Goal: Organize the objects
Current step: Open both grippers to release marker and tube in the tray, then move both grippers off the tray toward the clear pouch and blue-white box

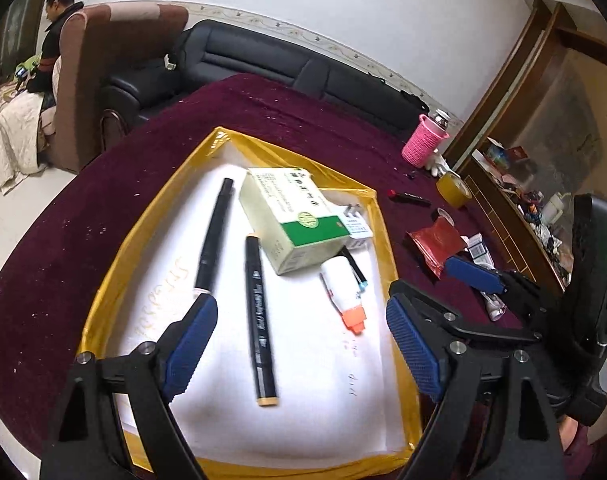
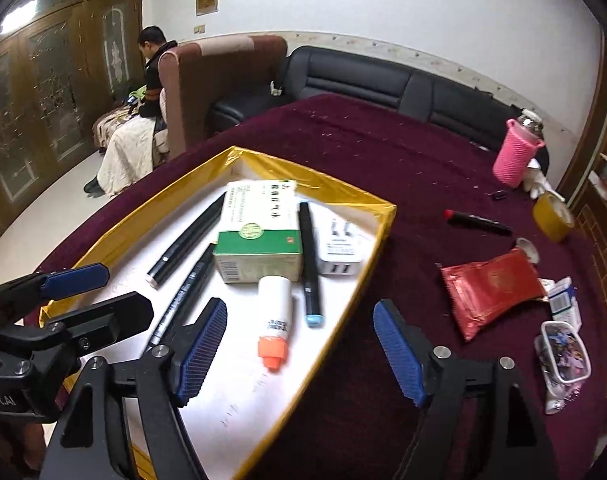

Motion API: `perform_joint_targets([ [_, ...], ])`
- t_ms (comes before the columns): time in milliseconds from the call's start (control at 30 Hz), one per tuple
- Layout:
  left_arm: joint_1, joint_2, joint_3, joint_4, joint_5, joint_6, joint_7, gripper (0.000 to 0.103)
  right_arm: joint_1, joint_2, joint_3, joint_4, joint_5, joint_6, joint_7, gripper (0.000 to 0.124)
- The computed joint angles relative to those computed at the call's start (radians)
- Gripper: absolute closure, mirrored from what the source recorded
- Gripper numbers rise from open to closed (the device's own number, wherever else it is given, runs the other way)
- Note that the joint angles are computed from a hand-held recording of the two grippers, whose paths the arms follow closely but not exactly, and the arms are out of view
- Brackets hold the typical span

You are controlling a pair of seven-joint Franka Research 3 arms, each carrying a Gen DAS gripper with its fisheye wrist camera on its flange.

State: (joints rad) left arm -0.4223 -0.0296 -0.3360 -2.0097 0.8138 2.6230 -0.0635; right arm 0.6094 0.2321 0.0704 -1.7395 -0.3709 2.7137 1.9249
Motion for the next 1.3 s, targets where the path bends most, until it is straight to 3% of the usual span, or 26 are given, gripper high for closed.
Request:
perform_joint_targets([
  [400,-0.076,0.099,-0.01,0.159,-0.011,-0.131,0.089,0.017,-0.067,-0.121,-0.008,-0.167,-0.109,0.098,0.125,0.036],
  [933,-0.233,0.349,0.041,0.502,-0.076,-0.281,0.31,0.017,-0.231,-0.228,0.013,-0.336,-0.013,0.177,0.113,0.033],
  [1133,-0.276,0.441,0.062,0.622,-0.143,-0.309,0.412,0.017,-0.287,-0.248,0.012,-0.367,0.013,0.171,0.121,0.032],
  [1300,-0.326,0.525,0.092,0.775,-0.16,-0.38,0.511,0.017,-0.321,-0.252,0.005,-0.361,0.038,0.152,0.08,0.032],
])
